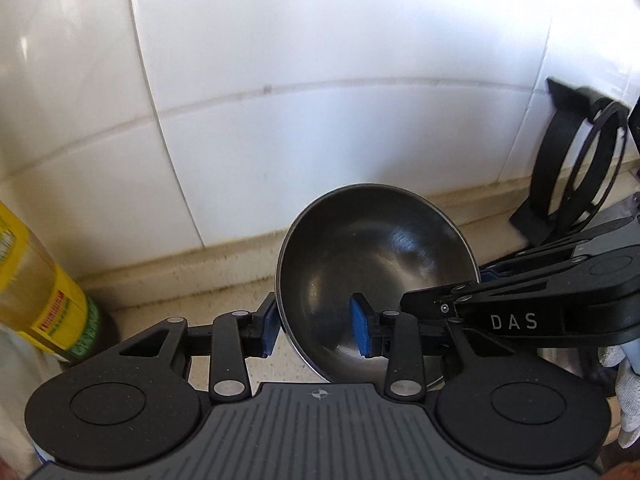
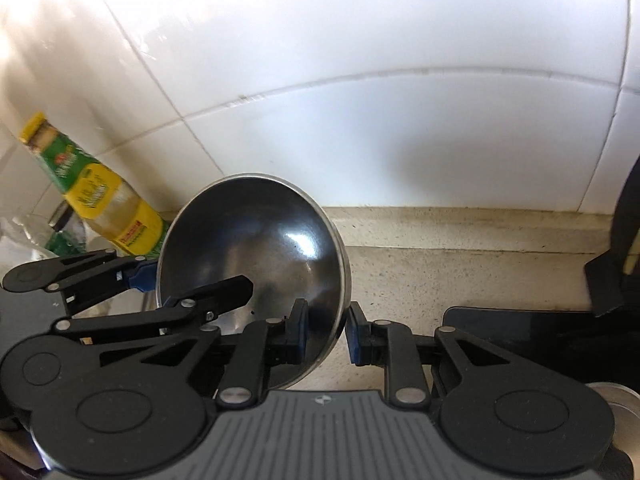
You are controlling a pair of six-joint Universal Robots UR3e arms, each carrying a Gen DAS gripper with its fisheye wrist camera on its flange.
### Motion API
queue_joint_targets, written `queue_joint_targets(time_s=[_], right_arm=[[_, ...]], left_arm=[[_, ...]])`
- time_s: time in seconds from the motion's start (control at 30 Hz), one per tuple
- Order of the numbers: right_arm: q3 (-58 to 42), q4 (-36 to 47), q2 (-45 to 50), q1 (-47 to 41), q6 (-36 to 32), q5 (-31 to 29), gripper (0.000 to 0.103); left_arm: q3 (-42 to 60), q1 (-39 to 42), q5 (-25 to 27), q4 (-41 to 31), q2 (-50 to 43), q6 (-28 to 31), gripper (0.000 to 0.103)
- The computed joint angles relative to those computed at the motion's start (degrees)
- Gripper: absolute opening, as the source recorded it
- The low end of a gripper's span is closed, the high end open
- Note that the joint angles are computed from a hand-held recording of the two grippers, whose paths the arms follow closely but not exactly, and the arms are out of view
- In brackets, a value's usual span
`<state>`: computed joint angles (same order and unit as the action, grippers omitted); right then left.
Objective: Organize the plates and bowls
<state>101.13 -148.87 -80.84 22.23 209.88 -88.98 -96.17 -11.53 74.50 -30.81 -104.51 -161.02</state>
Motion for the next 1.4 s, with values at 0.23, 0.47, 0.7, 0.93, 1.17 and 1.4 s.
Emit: queue_joint_targets(time_s=[0.23, 0.47, 0.7, 0.93, 1.17, 1.4], right_arm=[[-3.38, 6.28, -4.14, 5.37, 2.55, -5.40, 0.025], [-7.24, 10.75, -4.52, 10.68, 5.44, -10.08, 0.025], [-8.97, 12.77, -4.18, 14.03, 7.77, -12.58, 0.025], [-11.28, 13.76, -2.07, 17.39, 10.30, -14.99, 0.025], [-10.91, 14.61, -2.56, 19.54, 12.10, -16.37, 0.025], [-9.16, 15.73, -3.29, 21.05, 13.90, -16.52, 0.025]], left_arm=[[-4.36, 2.54, -2.79, -2.49, 10.13, 2.21, 0.045], [-8.05, 4.02, -4.63, -5.57, 19.25, 3.56, 0.045], [-11.72, 5.99, -6.72, -9.05, 26.49, 5.45, 0.045], [-14.07, 7.80, -8.38, -11.48, 30.78, 7.40, 0.046], [-15.55, 9.37, -9.64, -13.41, 33.70, 8.82, 0.045], [-17.90, 10.57, -10.48, -16.01, 37.41, 10.64, 0.046]])
